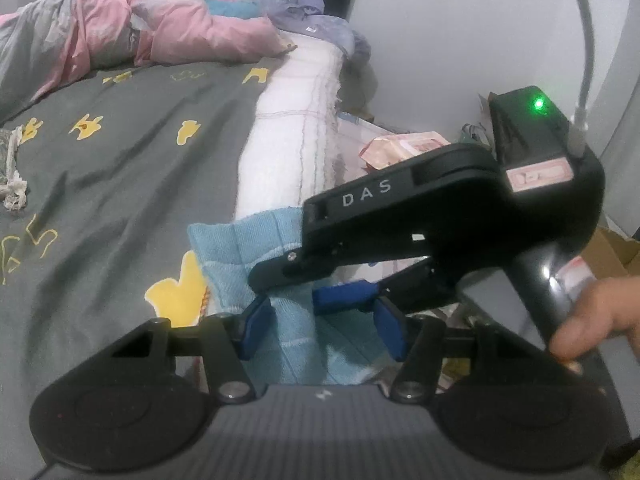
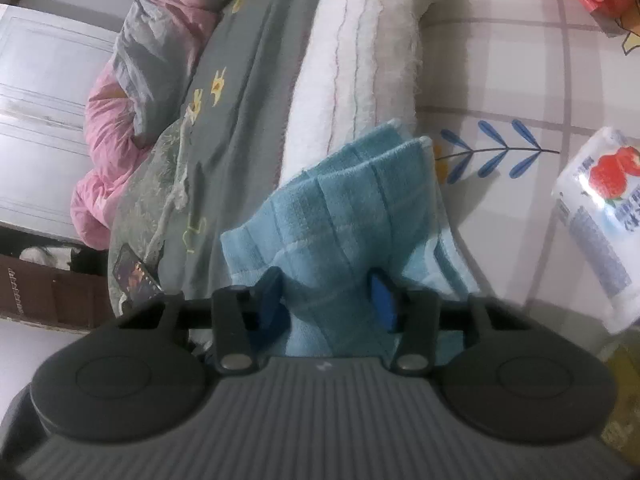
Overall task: Organize soft objects
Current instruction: 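Lift the blue towel off the floor with the right gripper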
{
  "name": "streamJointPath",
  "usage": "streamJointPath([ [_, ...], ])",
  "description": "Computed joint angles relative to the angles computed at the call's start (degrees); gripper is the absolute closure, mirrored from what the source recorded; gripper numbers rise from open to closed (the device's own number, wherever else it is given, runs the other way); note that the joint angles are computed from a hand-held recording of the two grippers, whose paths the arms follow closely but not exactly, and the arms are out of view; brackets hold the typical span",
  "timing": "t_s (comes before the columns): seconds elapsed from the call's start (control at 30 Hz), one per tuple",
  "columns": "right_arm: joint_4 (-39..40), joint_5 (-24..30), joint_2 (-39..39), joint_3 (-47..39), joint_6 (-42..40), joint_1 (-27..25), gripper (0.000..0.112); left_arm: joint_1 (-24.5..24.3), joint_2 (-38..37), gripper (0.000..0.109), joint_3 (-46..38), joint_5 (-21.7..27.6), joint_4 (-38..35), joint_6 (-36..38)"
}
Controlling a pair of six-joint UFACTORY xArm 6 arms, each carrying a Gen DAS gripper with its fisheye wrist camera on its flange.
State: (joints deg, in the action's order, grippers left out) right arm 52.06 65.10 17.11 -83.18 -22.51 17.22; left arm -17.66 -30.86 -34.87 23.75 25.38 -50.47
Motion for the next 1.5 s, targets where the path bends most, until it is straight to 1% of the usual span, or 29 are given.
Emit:
streamJointPath([
  [0.03,0.34,-0.18,-0.47,0.49,-0.66,-0.15,0.078,-0.13,-0.66,0.052,0.24,0.00,-0.05,0.20],
  [0.07,0.64,-0.26,-1.12,0.96,-1.40,-0.40,0.082,-0.50,-1.49,0.051,0.50,0.20,0.44,0.06],
  [0.13,1.50,0.51,-1.95,1.24,-1.74,-1.03,0.095,-1.26,-2.53,0.047,0.69,0.72,1.95,-0.49],
  [0.17,2.12,1.42,-2.38,1.30,-1.94,-1.80,0.097,-1.74,-2.76,0.042,0.53,1.25,2.41,-0.51],
  [0.2,2.67,2.25,-2.90,1.43,-2.13,-2.56,0.099,-2.19,-2.86,0.039,0.32,1.75,3.07,-0.97],
  [0.3,4.22,4.90,-4.52,1.93,-2.74,-4.69,0.100,-3.21,-1.81,0.038,-1.17,3.11,3.50,-1.12],
  [0.37,5.06,7.04,-5.94,2.56,-2.97,-6.19,0.101,-3.69,-1.09,0.037,-1.92,3.03,3.04,-0.52],
  [0.47,6.42,10.40,-8.42,3.74,-4.02,-8.34,0.101,-5.00,-0.60,0.038,-2.59,2.46,2.62,0.42],
  [0.53,7.44,12.63,-9.96,4.29,-4.63,-9.61,0.101,-5.99,-0.44,0.041,-2.95,1.82,2.32,0.84],
  [0.57,7.66,13.43,-10.83,4.68,-5.21,-10.27,0.101,-6.34,-0.42,0.054,-3.03,1.34,2.69,0.58],
  [0.6,7.82,14.07,-11.55,5.02,-5.54,-10.78,0.101,-6.97,-0.37,0.067,-3.48,1.99,3.40,-0.23],
  [0.63,7.96,14.70,-12.37,5.43,-5.83,-11.36,0.101,-7.51,-0.34,0.073,-3.91,2.84,3.92,-1.09],
  [0.67,8.01,15.24,-13.02,5.73,-6.29,-12.09,0.101,-7.76,-0.39,0.082,-4.02,2.78,3.55,-1.17],
  [0.7,8.11,15.84,-13.66,5.98,-6.72,-13.01,0.101,-8.00,-0.62,0.086,-4.04,2.54,2.69,-0.92],
  [0.8,9.05,18.19,-15.21,6.67,-7.27,-15.82,0.101,-9.49,-0.65,0.089,-5.18,2.34,1.76,-0.82],
  [0.93,10.73,21.01,-18.27,8.25,-9.47,-20.79,0.101,-13.47,1.78,0.090,-9.46,3.10,5.26,-3.60],
  [1.0,11.32,22.57,-19.99,8.72,-10.15,-24.00,0.101,-15.59,3.88,0.090,-12.38,2.63,5.63,-4.17],
  [1.13,12.32,26.03,-24.02,9.41,-12.14,-33.04,0.101,-20.23,10.27,0.090,-19.38,-0.21,6.49,-4.50],
  [1.23,12.06,28.03,-26.08,8.87,-13.19,-40.82,0.101,-23.71,16.95,0.089,-26.11,-2.18,2.22,-0.63],
  [1.3,11.52,29.14,-26.66,8.01,-13.74,-46.09,0.101,-26.01,22.02,0.089,-31.00,-3.23,-2.70,3.93],
  [1.4,9.66,30.14,-26.21,6.14,-14.15,-53.30,0.101,-29.26,30.31,0.089,-38.72,-4.31,-14.56,13.52],
  [1.47,7.60,30.17,-25.12,4.62,-14.34,-57.50,0.101,-31.28,36.02,0.089,-44.33,-3.58,-23.29,20.03],
  [1.5,6.19,29.77,-24.52,3.81,-14.54,-59.26,0.101,-32.02,38.49,0.089,-46.88,-2.82,-26.55,22.06],
])
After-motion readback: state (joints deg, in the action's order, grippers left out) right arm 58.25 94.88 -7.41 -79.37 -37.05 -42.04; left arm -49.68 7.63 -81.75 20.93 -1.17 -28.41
